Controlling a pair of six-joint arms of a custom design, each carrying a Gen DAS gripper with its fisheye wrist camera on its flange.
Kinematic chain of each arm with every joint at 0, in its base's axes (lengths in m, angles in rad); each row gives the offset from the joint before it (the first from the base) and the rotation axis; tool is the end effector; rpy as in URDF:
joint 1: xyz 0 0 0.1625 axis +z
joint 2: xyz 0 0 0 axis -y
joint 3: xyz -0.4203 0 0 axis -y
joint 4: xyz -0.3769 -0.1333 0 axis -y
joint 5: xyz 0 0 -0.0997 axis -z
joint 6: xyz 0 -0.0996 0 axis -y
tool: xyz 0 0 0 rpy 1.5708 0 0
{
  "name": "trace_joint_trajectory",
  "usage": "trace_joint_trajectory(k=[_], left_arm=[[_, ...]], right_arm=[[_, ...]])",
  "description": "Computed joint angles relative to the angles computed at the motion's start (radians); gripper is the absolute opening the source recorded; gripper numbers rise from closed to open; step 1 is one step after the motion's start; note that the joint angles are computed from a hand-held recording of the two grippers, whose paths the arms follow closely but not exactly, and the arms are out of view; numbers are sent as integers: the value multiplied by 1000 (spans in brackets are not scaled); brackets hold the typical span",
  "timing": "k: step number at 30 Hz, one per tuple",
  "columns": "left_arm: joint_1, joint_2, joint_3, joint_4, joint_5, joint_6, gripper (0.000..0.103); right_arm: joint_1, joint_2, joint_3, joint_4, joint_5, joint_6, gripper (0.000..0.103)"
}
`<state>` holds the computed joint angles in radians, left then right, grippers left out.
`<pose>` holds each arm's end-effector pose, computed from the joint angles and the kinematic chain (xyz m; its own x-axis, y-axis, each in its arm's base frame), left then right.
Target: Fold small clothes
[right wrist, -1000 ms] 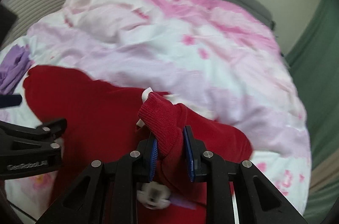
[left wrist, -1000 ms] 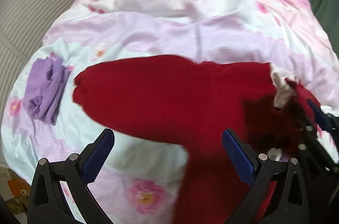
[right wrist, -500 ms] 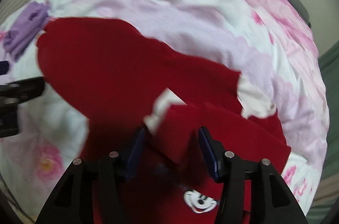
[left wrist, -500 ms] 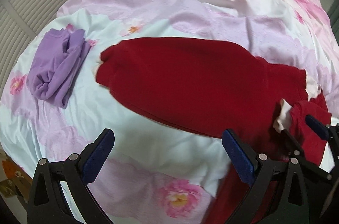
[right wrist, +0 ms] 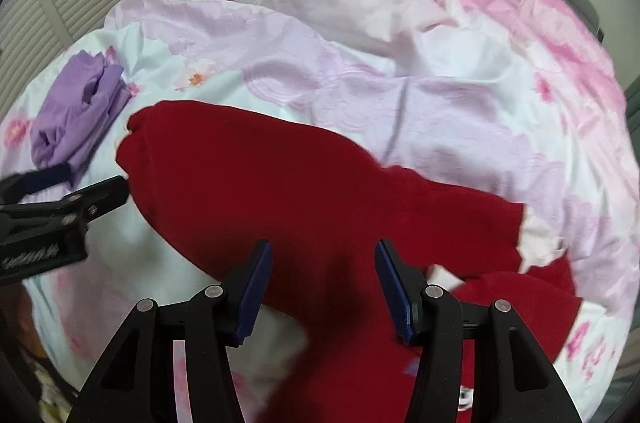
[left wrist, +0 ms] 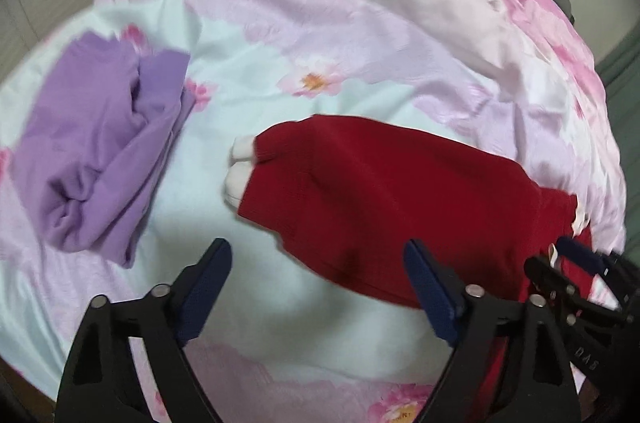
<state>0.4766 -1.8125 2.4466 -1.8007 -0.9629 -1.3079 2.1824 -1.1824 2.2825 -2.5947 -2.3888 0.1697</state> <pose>-0.1460 -0.2894 0.2329 -0.8349 -0.1910 -0.5162 0.0414 0.9134 -0.4049 0.2933 -0.3126 0.1401 -0.6170 -0.2939 0.7301 -0.4751 0.8786 -0.0479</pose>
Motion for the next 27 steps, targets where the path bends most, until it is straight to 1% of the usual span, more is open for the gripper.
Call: trace_joint_trajectory(k=[2, 4, 6, 7, 8, 9, 11, 13, 14, 15, 16, 17, 18, 21, 23, 24, 27], left_arm=[[61, -7, 15, -74, -12, 51, 80], [114, -5, 30, -148, -25, 102, 78], [170, 2, 46, -230, -50, 145, 70], [202, 5, 58, -284, -69, 170, 68], [225, 9, 67, -323, -83, 180, 63], [260, 15, 81, -392, -107, 198, 61], [308, 28, 102, -485, -136, 208, 60], [330, 29, 121, -550, -140, 193, 59], [336, 29, 127, -573, -137, 181, 53], [339, 29, 134, -597, -134, 166, 42], [339, 30, 136, -609, -134, 151, 38], [336, 33, 134, -614, -134, 143, 32], [323, 34, 129, -599, -127, 135, 31], [245, 22, 97, -473, -69, 94, 27], [169, -7, 75, -373, -25, 47, 27], [111, -27, 55, -291, 2, 2, 27], [-33, -45, 6, -145, 56, -88, 27]], right_arm=[[-6, 32, -24, 31, 7, 37, 54], [-17, 58, -39, 40, 23, 57, 54], [-24, 79, -54, 55, 33, 74, 54], [-26, 86, -61, 62, 37, 82, 54], [-29, 93, -67, 67, 43, 88, 54], [-30, 99, -73, 72, 49, 93, 54], [-29, 105, -81, 79, 50, 98, 54], [-24, 108, -83, 79, 45, 94, 54], [-22, 108, -84, 80, 41, 92, 54], [-20, 105, -83, 83, 39, 91, 54], [-19, 101, -82, 85, 39, 90, 54], [-18, 98, -80, 88, 37, 90, 54], [-17, 93, -78, 91, 33, 89, 54], [-12, 71, -67, 102, 18, 95, 54], [-12, 46, -57, 118, 15, 108, 54], [-11, 33, -53, 124, 14, 113, 54], [-4, -23, -30, 140, 6, 119, 54]])
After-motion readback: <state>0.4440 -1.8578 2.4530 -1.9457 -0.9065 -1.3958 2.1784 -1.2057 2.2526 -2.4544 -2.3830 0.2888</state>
